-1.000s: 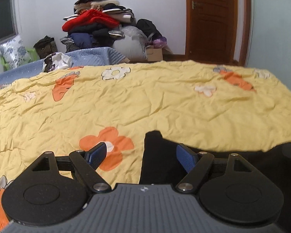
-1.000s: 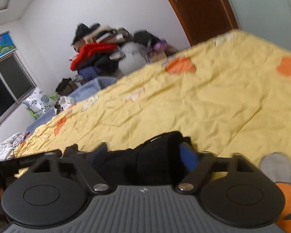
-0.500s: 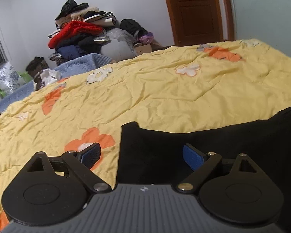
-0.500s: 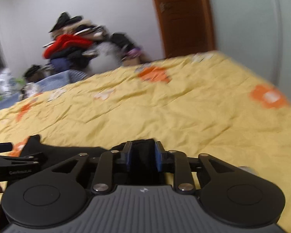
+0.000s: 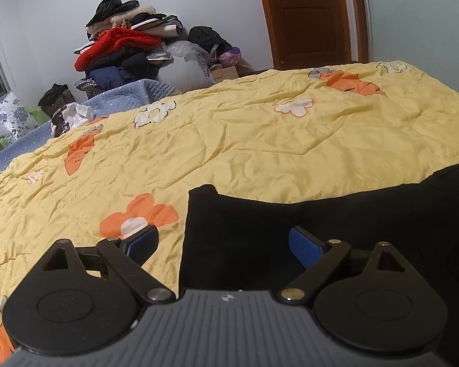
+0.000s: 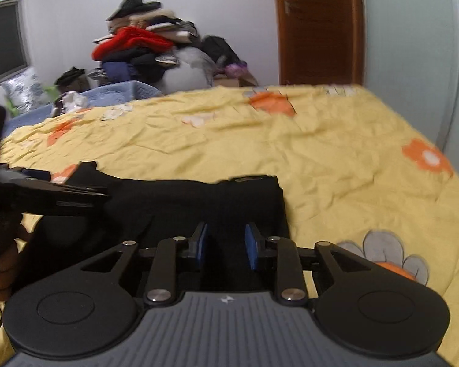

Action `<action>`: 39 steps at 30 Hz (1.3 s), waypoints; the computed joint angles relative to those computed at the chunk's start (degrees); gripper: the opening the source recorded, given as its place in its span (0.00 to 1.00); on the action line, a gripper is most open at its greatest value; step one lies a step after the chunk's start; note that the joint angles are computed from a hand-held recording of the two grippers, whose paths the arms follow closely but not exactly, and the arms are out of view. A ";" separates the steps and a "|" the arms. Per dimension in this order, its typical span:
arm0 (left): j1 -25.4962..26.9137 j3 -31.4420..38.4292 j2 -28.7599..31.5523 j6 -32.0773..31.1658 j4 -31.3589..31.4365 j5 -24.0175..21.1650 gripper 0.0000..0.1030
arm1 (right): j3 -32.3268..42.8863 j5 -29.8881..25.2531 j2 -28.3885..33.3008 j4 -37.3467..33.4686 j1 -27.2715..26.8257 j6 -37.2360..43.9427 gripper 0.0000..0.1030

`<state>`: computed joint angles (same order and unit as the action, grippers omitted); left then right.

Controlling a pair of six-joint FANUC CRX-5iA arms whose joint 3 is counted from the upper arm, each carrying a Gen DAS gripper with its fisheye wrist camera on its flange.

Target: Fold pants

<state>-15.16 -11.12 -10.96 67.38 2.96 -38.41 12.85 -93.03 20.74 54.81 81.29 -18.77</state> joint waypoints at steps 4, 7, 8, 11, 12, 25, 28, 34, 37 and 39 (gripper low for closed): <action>0.38 -0.59 -0.86 -0.45 0.74 -0.42 0.91 | 4.16 -0.62 2.84 -2.48 0.02 6.07 0.26; 0.85 -1.72 -2.23 -1.66 1.60 -0.58 0.91 | 1.44 0.06 1.68 -2.32 0.18 2.00 0.27; 1.27 -2.46 -2.91 -2.74 2.61 -0.48 0.91 | 1.58 -0.27 1.55 -2.43 0.35 1.02 0.27; 3.12 -5.00 -5.27 -6.31 5.98 -0.75 0.91 | 0.97 -0.56 0.88 -1.70 1.15 -1.50 0.30; 4.22 -6.09 -6.15 -8.14 8.13 -1.11 0.91 | -0.04 -0.30 0.21 -1.29 1.53 -3.19 0.40; 27.40 -14.22 0.12 -36.75 48.68 -32.60 0.93 | -30.49 24.45 -21.26 6.87 -0.44 -30.95 0.84; 27.76 -13.73 3.76 -37.56 52.95 -35.82 0.93 | -37.63 34.06 -25.88 13.56 -3.33 -39.00 0.84; 24.94 -10.67 10.79 -36.82 57.81 -40.55 0.98 | -48.99 54.96 -32.88 33.02 -14.40 -54.56 0.85; 22.91 -11.63 12.16 -36.43 61.52 -39.66 0.97 | -49.22 58.79 -32.82 36.47 -17.78 -58.17 0.85; 21.82 -12.73 11.51 -34.32 63.02 -37.65 0.95 | -44.52 55.27 -29.80 26.39 -14.88 -47.40 0.84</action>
<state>6.66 -23.85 0.56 33.06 65.97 -76.06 -31.67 -37.77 -9.06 81.20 66.41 -66.16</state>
